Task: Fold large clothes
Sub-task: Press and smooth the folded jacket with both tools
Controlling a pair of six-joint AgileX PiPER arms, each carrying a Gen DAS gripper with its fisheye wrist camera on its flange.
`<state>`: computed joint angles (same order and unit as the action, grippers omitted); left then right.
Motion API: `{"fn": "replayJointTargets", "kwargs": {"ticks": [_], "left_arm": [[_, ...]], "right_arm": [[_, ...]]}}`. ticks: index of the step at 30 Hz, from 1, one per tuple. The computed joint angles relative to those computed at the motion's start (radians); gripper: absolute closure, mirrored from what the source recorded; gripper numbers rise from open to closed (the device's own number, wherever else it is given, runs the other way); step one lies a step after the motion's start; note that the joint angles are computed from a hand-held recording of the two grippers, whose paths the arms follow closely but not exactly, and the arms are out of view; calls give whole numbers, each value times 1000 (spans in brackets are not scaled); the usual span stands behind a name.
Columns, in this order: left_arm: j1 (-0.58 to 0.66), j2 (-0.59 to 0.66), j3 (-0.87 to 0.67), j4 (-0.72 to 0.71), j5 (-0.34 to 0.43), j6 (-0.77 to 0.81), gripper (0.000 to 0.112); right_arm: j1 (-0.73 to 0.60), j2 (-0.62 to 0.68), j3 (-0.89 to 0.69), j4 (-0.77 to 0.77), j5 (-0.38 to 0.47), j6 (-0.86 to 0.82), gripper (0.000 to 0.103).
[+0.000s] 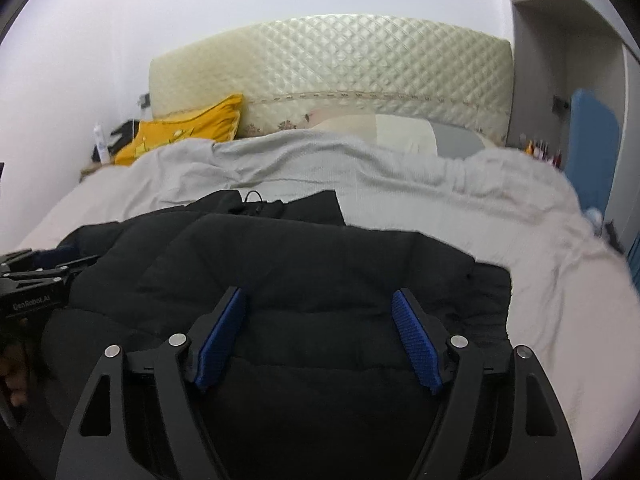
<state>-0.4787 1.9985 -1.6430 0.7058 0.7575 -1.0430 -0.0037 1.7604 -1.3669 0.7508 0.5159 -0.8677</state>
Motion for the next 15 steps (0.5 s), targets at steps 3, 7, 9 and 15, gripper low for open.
{"fn": "replayJointTargets", "kwargs": {"ticks": [3,7,9,15], "left_arm": [[-2,25,-19,8,9,17,47],[-5,42,-1,56,-14,-36,47],[-17,58,-1,114,-10,-93,47],[-37,69,-26,144,43,-128,46]], "right_arm": [[28,6,29,-16,-61,-13,28],[35,38,35,26,-84,-64,27],[37,49,38,40,-98,-71,27],[50,53,-12,-167,-45,148,27]]}}
